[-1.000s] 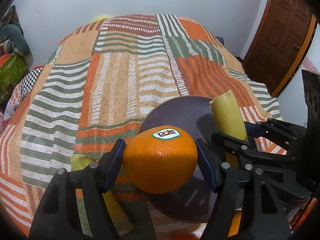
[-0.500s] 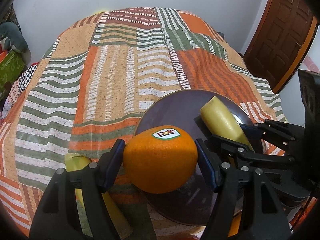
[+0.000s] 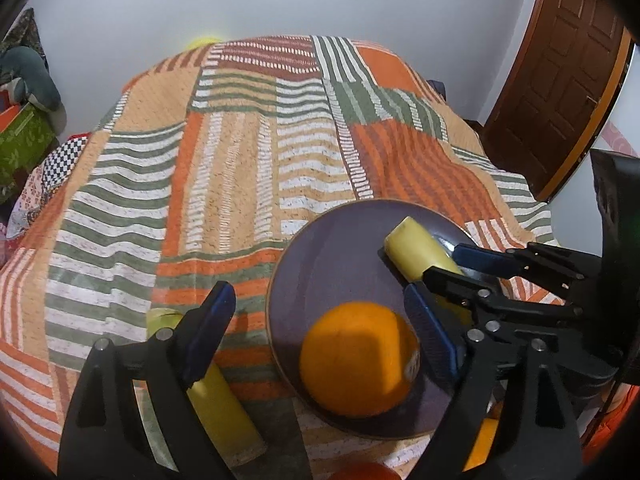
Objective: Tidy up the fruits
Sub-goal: 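Release the corn cob on the purple plate while the left tool releases the orange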
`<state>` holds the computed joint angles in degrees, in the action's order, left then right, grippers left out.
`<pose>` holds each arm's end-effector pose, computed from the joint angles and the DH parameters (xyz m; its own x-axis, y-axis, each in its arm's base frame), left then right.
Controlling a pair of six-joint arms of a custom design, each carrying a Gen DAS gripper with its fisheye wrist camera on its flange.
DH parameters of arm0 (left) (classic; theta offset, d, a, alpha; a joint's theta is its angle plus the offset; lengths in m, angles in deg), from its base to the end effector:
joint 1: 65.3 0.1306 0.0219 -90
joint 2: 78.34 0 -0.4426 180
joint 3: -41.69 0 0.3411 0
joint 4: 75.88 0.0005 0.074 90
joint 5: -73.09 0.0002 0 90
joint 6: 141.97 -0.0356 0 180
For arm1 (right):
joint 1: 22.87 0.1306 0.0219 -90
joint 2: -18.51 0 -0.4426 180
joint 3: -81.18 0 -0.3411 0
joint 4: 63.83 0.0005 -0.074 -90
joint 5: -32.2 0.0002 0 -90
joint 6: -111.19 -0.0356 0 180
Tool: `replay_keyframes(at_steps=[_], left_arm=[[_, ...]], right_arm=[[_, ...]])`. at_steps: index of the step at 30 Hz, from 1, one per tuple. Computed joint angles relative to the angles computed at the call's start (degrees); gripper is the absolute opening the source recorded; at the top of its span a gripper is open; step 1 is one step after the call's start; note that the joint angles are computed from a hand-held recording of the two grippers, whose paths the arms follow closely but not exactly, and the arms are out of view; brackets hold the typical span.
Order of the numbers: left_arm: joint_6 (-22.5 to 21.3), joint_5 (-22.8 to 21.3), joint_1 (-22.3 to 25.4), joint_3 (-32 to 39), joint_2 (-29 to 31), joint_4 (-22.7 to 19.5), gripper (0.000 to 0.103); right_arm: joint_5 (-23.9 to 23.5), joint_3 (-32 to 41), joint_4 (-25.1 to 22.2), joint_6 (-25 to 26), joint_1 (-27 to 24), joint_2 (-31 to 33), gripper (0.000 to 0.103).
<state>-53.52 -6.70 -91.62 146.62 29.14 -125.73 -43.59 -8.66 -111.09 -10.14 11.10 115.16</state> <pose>0.5007 -0.2553 0.4511 -0.6955 0.3737 -0.6137 0.5523 0.8244 -0.1239 0.4000 0.2583 0.4440 -0.7903 0.0753 -0.6080 -0.0121 0.9903 0.1384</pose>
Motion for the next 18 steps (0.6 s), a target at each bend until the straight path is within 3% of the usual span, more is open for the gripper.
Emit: replay_keyframes(at_steps=[9,18], left_arm=[[-0.3,-2.6,2.0,-3.7,-6.1,2.7,0.087],[-0.6,-4.0,5.1,-7.1,-10.5,1.9,0.088]], right_arm=[[3.1,-0.2,-1.4,-2.1,2.2,-3.3,0.037],[7.3,-0.6,-2.5,-5.1,6.4,-6.2,0.047]])
